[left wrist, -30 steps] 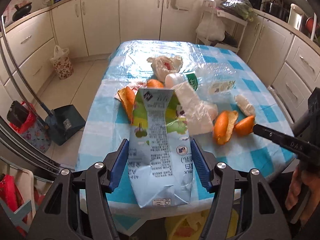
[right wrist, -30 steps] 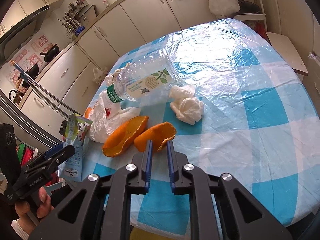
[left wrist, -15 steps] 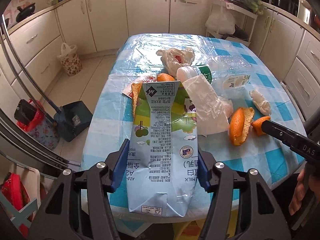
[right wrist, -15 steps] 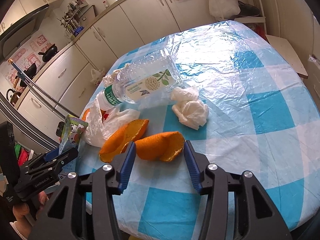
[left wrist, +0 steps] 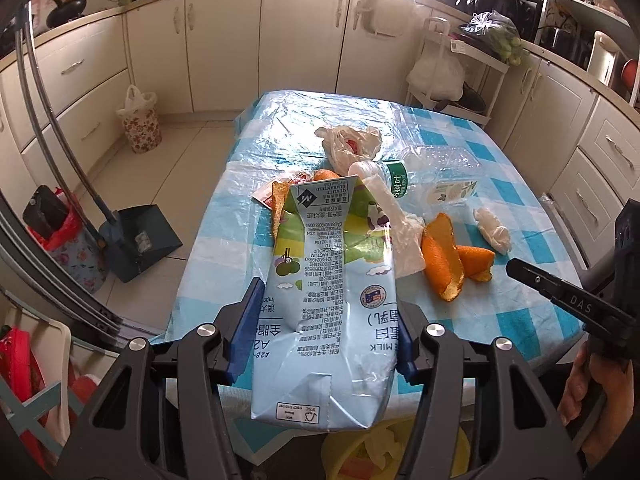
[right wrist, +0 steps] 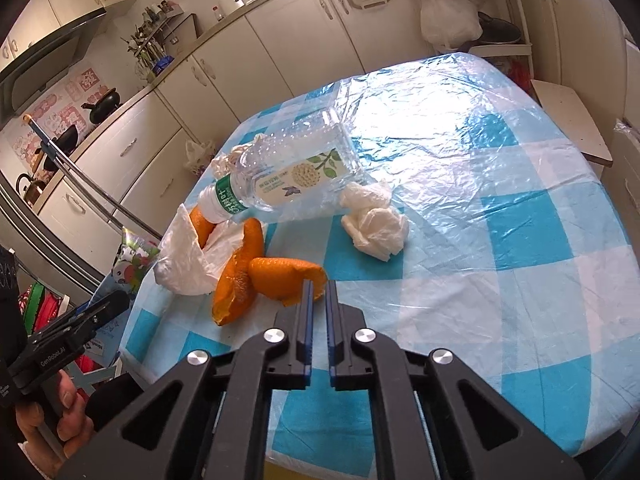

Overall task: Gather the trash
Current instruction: 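Lift the milk carton with the left tool while the right tool grasps orange peel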

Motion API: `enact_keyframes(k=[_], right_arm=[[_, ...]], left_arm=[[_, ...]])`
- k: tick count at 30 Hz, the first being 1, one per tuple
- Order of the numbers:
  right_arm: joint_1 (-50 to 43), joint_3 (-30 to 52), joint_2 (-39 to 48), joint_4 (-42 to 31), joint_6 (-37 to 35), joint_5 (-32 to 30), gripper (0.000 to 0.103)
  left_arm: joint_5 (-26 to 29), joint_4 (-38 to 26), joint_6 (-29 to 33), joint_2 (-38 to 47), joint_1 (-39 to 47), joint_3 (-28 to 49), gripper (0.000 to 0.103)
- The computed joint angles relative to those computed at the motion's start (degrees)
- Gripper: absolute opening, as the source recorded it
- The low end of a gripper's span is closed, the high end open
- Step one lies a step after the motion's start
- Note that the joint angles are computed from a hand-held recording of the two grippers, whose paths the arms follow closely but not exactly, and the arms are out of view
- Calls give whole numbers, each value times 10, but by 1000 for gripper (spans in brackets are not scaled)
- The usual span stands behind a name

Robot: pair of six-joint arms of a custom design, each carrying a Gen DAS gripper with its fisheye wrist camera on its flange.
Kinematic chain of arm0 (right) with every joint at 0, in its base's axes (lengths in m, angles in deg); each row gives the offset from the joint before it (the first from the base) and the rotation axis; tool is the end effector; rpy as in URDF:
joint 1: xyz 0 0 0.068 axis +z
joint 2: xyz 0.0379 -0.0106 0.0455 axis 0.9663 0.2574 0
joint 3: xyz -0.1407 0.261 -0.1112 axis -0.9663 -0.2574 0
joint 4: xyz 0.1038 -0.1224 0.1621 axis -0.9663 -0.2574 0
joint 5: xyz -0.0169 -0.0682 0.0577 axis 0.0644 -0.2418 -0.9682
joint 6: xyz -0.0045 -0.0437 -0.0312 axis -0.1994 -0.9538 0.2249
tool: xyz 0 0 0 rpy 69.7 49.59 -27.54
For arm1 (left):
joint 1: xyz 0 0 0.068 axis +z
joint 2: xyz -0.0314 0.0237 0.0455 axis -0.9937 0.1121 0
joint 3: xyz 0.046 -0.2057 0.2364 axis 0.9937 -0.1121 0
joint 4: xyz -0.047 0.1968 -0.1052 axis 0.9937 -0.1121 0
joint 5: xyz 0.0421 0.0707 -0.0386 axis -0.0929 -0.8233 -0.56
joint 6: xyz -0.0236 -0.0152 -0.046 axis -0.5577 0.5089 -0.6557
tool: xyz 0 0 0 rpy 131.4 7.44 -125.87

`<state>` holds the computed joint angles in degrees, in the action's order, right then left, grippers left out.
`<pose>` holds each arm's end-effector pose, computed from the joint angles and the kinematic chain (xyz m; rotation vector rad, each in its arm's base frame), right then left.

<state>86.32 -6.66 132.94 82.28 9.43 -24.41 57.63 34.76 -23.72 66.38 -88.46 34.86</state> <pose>0.2062 0.0400 0.1085 0.6307 2.2720 0.4287 0.3269 -0.0403 0.1162 0.5502 2.3857 -0.3610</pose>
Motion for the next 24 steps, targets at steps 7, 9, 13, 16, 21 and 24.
enact_keyframes(k=[7, 9, 13, 16, 21, 24], right_arm=[[2, 41, 34, 9, -41, -6, 62], [8, 72, 37, -30, -60, -8, 57], [13, 97, 52, -58, -76, -29, 32], [28, 97, 36, -83, -82, -15, 21], [28, 59, 12, -66, -63, 0, 14], [20, 34, -10, -55, -53, 7, 14]], left_arm=[[12, -3, 9, 6, 10, -9, 54], [15, -8, 10, 8, 13, -6, 54], [26, -31, 8, 9, 23, 10, 54], [39, -46, 3, 16, 34, 23, 54], [43, -34, -1, 4, 42, 8, 54], [43, -32, -6, -8, 41, -1, 54]])
